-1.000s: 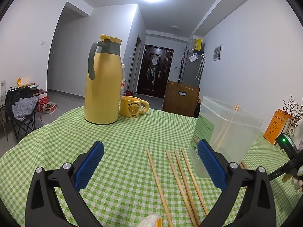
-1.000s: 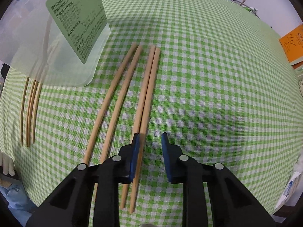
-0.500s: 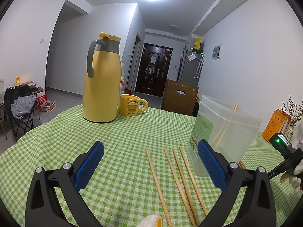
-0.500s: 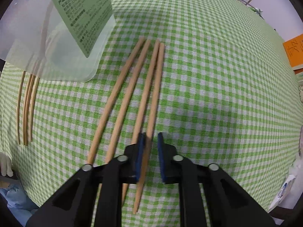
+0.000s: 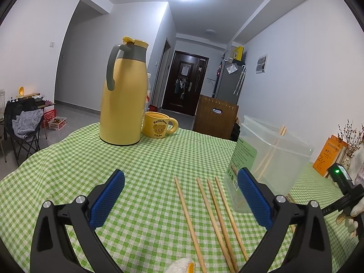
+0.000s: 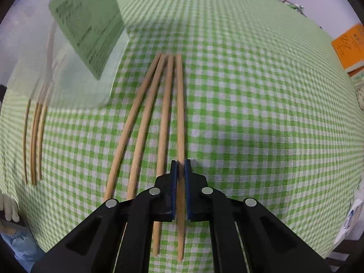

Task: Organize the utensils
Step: 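Lift the held chopstick upright with the right tool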

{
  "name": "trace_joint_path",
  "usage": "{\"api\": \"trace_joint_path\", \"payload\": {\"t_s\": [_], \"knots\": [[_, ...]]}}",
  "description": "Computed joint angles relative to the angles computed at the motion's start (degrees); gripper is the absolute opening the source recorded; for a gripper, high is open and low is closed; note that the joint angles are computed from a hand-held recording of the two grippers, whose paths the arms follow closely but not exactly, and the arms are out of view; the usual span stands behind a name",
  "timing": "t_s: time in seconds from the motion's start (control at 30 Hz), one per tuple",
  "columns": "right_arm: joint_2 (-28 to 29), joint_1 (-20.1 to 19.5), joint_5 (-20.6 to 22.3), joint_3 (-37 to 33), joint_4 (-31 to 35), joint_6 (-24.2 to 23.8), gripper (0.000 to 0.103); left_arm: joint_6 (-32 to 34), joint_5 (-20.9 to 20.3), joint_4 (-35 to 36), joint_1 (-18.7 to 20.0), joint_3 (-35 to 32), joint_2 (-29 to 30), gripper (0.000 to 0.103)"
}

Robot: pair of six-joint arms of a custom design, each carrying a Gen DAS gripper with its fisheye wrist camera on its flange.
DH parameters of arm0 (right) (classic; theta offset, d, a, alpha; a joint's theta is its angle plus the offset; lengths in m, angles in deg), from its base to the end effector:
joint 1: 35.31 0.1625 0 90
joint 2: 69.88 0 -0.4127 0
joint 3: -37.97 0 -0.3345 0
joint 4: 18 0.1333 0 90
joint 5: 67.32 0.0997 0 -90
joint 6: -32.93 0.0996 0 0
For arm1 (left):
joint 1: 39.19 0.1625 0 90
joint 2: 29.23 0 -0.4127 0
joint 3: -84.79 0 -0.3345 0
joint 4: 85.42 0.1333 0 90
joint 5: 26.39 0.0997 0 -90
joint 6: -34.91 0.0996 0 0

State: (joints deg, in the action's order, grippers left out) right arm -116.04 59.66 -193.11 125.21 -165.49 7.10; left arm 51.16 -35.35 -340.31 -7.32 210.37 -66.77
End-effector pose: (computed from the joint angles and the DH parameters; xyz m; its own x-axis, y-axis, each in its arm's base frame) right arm 0.1316 -0.6475 0.1910 -0.7041 -0.3315 0.6280 -0.4331 0.9013 -0.0099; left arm -0.1974 -0.3955 0.1732 -0.8091 -0.3270 -0.4882 0.4371 0.2204 -0.8720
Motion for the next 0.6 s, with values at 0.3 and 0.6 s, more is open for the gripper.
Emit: {"api": "trace_joint_path", "payload": {"t_s": [0.3,0.6], "knots": [[-10.8,-2.7,21.4,21.7,-38.0,-9.3,0.006,-10.8,-1.7,7.3,0.9,3.6,-2.5,0.096],[-11.3,-5.7,38.6,34.9,-70.5,-10.9,0.006,-16.7,-0.8,11.3,2.3,4.3,-3.4,0.096]]}}
